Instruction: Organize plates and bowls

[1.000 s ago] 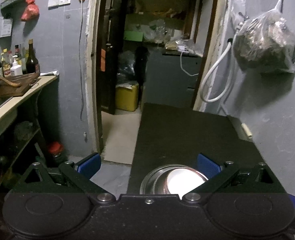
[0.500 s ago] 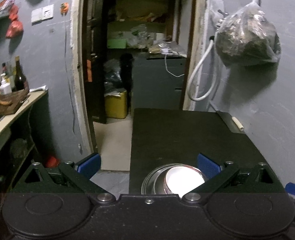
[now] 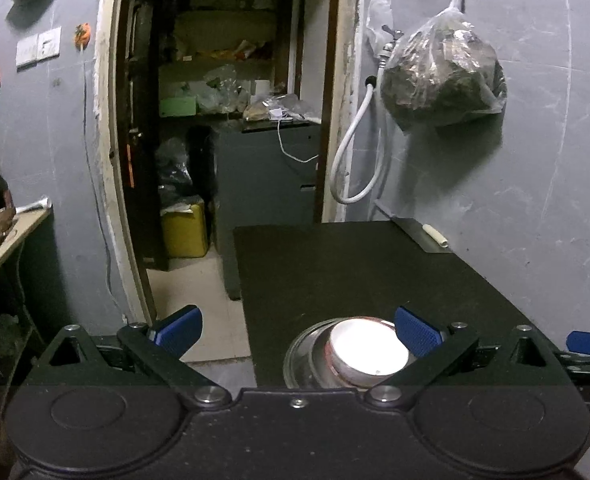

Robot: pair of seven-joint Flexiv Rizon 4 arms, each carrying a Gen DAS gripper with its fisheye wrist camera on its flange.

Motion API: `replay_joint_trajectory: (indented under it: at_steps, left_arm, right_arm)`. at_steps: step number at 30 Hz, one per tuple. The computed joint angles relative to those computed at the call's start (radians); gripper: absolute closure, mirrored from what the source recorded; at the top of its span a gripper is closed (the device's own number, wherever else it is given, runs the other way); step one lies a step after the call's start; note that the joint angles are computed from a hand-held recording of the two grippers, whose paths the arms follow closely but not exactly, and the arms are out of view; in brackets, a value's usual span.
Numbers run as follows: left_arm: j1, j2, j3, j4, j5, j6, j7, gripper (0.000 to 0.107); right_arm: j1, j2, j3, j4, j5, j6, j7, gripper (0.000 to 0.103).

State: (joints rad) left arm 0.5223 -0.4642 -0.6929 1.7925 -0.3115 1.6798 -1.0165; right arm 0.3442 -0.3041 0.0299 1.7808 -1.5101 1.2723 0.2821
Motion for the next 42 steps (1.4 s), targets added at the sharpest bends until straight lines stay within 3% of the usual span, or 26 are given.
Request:
replay_joint_trajectory:
  at_steps: [7, 16, 23, 31, 35, 42]
  left_arm:
    - [0.170, -0.058, -0.177, 0.027, 0.044, 0.000, 0.024, 0.005]
    - [0.230, -0.091, -0.251, 0.034, 0.083, -0.025, 0.031, 0.005]
    - [0.250, -0.064, -0.266, 0.068, 0.082, -0.016, -0.017, 0.005]
    - [0.192, 0.014, -0.183, 0.115, 0.084, 0.015, -0.116, 0.005]
    - [0.129, 0.055, -0.105, 0.129, 0.071, 0.016, -0.160, 0.005]
    - [-0.030, 0.115, 0.073, 0.148, 0.029, 0.029, -0.217, 0.005]
  right_arm:
    - [0.057, -0.001, 0.017, -0.013, 0.044, -0.118, -0.057, 0.000]
    - [0.088, 0.030, 0.030, 0.017, 0.060, -0.191, -0.092, 0.000]
    - [0.055, 0.049, 0.036, 0.037, 0.046, -0.139, -0.092, 0.000]
    - [0.002, 0.068, 0.029, 0.080, 0.034, 0.001, -0.112, 0.000]
    - [-0.057, 0.066, 0.019, 0.085, -0.039, 0.160, -0.066, 0.000]
    - [-0.087, 0.070, 0.021, 0.108, 0.009, 0.226, -0.163, 0.000]
